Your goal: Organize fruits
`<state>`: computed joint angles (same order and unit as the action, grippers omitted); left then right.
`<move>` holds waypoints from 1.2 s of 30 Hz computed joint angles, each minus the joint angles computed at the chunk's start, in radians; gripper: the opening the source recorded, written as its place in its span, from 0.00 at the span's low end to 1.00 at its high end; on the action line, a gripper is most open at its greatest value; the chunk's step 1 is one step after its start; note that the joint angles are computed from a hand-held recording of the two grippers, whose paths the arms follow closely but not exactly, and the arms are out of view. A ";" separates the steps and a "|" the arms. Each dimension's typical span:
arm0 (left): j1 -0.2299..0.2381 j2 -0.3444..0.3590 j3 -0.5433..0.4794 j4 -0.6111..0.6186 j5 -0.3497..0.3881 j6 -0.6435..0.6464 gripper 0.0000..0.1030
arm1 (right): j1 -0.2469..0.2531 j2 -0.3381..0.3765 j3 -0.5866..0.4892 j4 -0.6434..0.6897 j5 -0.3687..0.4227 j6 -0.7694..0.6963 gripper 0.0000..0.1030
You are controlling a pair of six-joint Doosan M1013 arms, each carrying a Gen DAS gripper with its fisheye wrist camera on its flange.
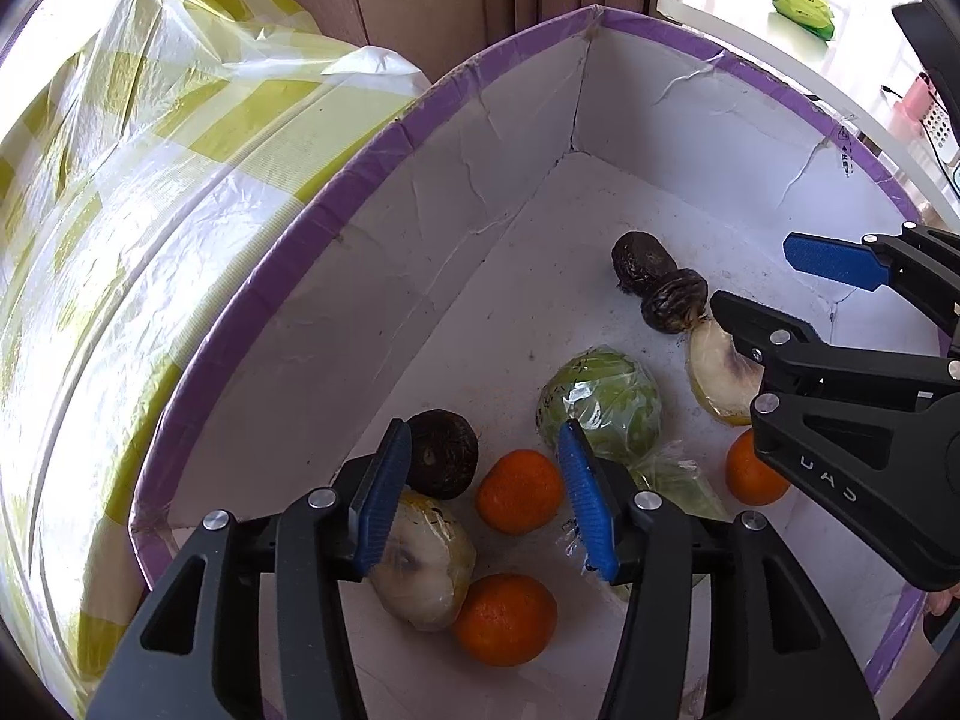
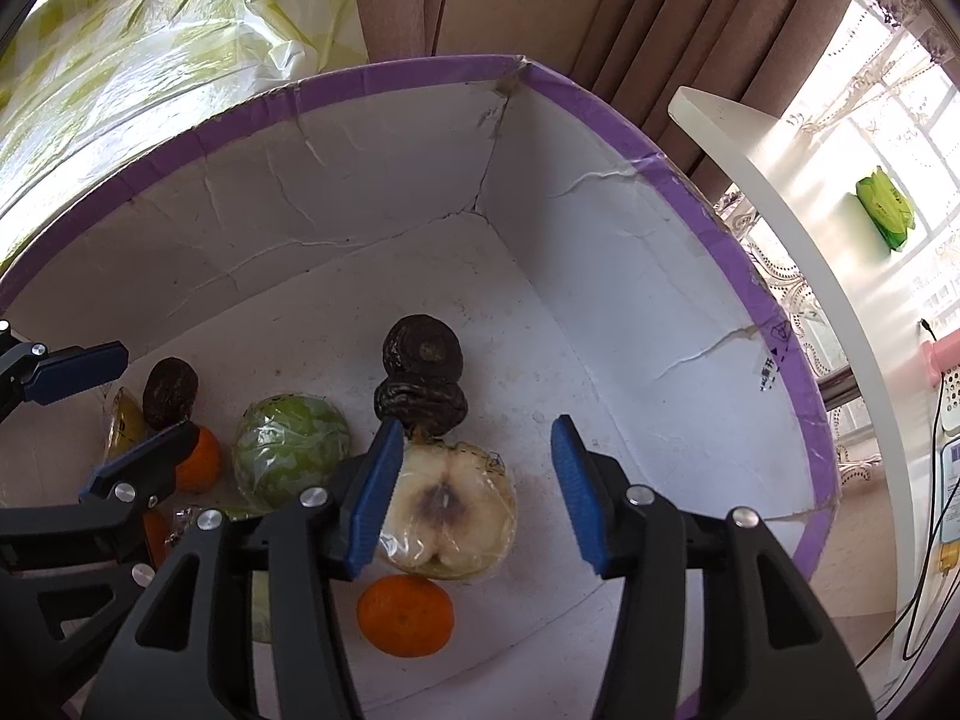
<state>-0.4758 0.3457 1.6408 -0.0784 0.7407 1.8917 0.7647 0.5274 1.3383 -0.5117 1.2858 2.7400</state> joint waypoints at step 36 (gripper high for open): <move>0.076 -0.180 0.177 -0.325 -0.144 0.219 0.86 | 0.138 -0.089 0.052 -0.278 0.054 0.330 0.84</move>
<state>-0.3997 0.1654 1.8179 -0.4032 0.5972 2.1111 0.9022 0.4384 1.3908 -0.7898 1.3398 3.0702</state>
